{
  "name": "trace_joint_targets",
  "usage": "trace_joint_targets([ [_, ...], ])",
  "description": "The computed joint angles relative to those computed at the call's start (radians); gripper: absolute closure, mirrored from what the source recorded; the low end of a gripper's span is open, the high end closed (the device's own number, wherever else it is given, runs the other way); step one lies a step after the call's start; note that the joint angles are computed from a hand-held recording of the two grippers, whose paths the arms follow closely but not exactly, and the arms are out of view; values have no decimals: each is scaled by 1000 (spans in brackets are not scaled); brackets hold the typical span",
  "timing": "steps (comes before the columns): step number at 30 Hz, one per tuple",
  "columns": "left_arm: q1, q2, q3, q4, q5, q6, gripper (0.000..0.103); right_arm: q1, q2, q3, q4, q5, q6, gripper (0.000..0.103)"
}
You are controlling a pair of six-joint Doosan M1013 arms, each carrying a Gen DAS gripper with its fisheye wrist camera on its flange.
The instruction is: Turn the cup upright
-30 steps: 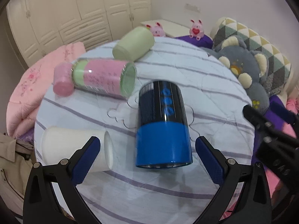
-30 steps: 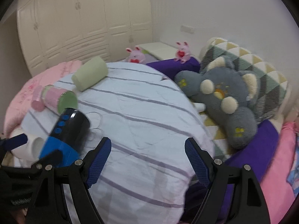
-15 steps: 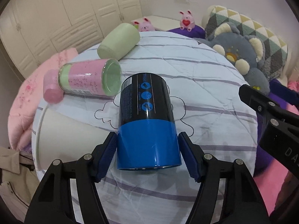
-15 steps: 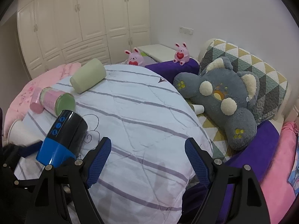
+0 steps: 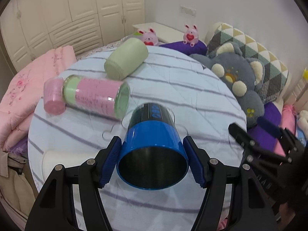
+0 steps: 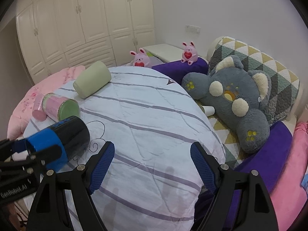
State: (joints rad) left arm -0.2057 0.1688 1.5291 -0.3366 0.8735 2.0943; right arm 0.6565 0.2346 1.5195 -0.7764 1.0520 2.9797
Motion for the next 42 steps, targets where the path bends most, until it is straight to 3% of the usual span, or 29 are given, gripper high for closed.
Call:
trace_joint_targets([
  [15,-28,92,-135,22,21,-40,34,-53,26,-38,80,-56,-78,21],
  [16,-28,97,-141,25,27,-43,32,-57,27,-40,86,-61,-84,21],
  [18,-30,107,-152,35,36,-55,16,-61,30,-43,94,-70,-92,21],
  [20,-29,111,-157,31,37,-64,8,-66,33,-46,103,-84,-104,21],
  [23,-26,114,-161,22,42,-60,8,-68,39,-53,120,-92,-126,21],
  [32,2,81,-132,-34,41,-31,8,-55,41,-73,126,-67,-153,21],
  [42,56,-45,-18,-125,-46,86,8,14,12,-95,28,5,-110,21],
])
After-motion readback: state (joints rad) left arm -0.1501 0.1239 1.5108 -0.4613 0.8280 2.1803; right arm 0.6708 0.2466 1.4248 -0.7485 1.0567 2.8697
